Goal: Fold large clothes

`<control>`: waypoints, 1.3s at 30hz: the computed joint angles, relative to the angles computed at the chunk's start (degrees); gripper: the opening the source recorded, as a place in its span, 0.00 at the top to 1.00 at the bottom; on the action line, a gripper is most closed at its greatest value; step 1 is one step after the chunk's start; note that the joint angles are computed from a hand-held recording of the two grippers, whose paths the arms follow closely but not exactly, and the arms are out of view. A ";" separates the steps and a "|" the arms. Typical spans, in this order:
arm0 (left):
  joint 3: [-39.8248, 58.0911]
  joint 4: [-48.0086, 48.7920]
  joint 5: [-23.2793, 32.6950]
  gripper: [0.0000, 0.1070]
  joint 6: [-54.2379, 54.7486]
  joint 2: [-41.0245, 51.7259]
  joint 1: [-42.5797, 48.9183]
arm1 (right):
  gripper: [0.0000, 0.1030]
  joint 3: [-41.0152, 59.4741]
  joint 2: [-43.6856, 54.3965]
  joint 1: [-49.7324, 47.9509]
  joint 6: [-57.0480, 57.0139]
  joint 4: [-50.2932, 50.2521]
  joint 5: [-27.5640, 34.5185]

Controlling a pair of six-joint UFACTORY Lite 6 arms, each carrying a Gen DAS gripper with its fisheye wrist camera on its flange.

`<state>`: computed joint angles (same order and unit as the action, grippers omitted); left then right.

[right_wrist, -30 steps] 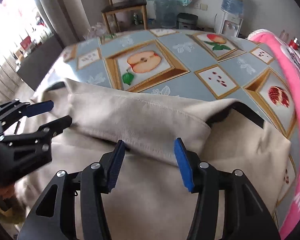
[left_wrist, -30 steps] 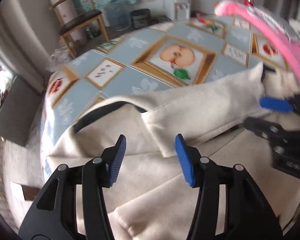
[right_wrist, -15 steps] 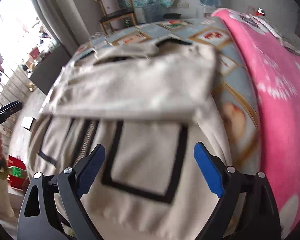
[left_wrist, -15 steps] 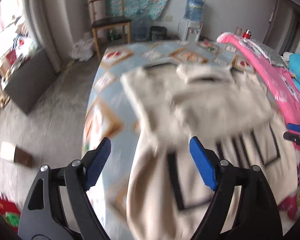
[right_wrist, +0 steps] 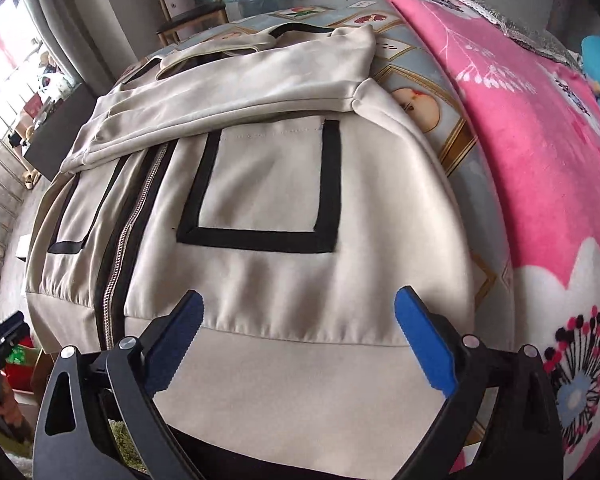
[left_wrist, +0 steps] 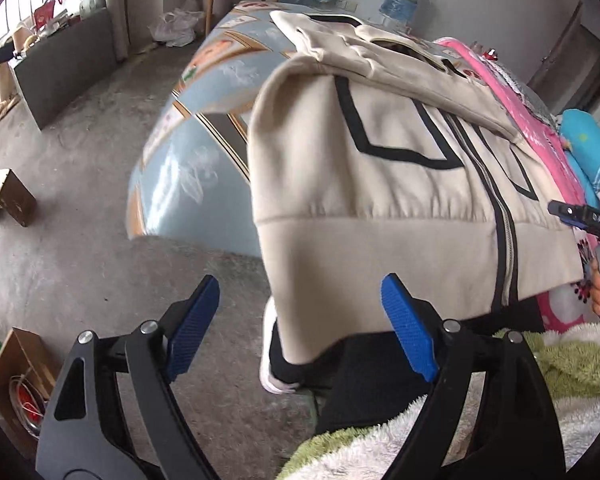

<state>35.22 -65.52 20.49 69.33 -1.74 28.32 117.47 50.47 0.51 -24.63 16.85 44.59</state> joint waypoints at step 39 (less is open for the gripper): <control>1.16 -2.26 17.81 0.85 9.30 6.61 7.73 | 0.09 -7.06 -4.03 -3.00 -5.04 8.49 -1.80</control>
